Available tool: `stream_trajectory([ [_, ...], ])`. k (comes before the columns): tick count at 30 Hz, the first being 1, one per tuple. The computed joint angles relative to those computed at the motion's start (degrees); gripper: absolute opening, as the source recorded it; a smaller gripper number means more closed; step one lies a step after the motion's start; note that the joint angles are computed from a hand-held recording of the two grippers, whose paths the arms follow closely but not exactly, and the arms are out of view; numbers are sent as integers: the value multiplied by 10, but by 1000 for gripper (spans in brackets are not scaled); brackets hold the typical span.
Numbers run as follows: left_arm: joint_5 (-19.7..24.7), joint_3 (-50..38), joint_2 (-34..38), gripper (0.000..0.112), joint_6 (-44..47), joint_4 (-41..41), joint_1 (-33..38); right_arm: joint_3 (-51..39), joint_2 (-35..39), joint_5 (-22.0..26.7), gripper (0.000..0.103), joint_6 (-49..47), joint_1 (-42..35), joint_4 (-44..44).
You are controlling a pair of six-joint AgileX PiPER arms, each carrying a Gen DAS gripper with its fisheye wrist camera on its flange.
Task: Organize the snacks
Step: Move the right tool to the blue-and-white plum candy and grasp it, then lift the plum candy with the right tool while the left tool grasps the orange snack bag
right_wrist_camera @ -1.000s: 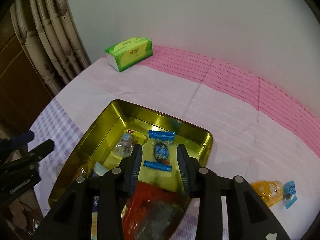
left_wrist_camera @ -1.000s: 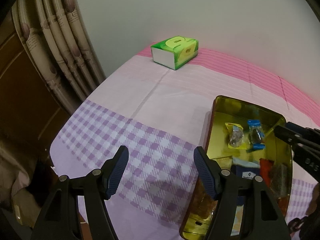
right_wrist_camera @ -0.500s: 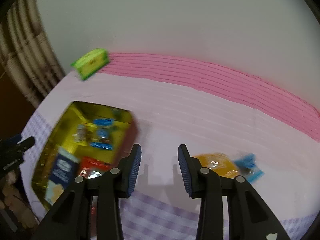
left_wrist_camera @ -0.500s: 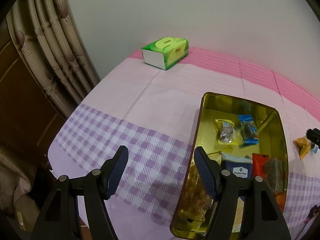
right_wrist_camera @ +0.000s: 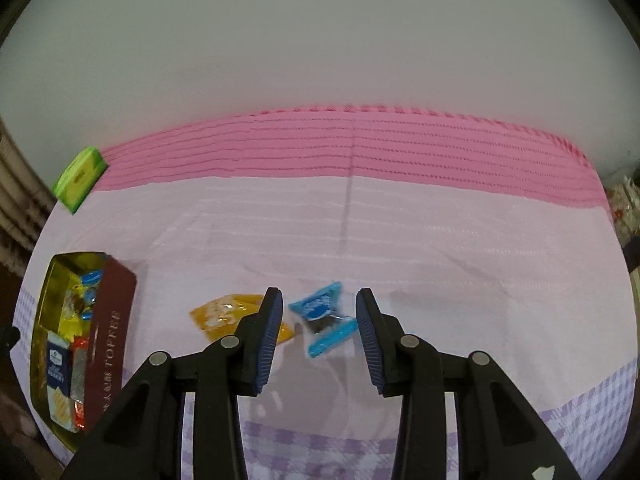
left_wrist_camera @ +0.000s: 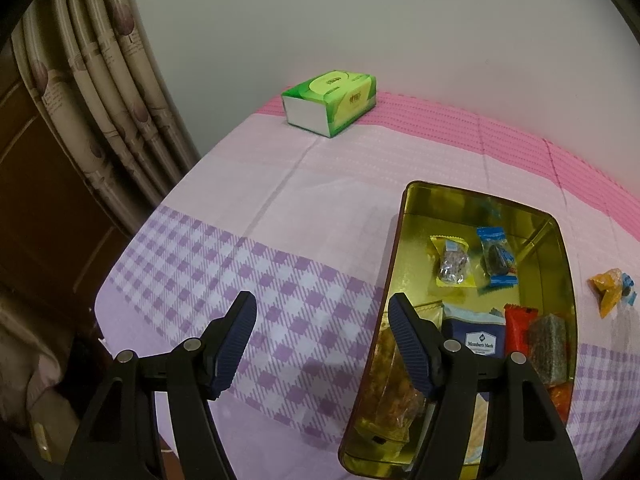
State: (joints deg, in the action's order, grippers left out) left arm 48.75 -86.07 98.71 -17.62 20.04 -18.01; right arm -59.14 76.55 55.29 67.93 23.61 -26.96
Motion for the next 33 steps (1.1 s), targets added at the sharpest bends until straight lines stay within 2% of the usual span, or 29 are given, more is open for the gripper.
stream_trajectory([
  [12,-6,10,1,69,-8,12,-4,48,32,-101,36,-141,-76,72],
  [20,-5,17,5,69,-15,31,-12,53,43,-135,36,-205,-92,106],
  [25,-9,19,6,69,-20,41,-18,75,40,-144,35,-177,-62,73],
  [28,-7,19,8,69,-22,44,-23,90,31,-149,31,-142,-46,43],
  [33,-10,26,2,69,-36,50,-42,125,11,-159,29,-42,-17,-39],
])
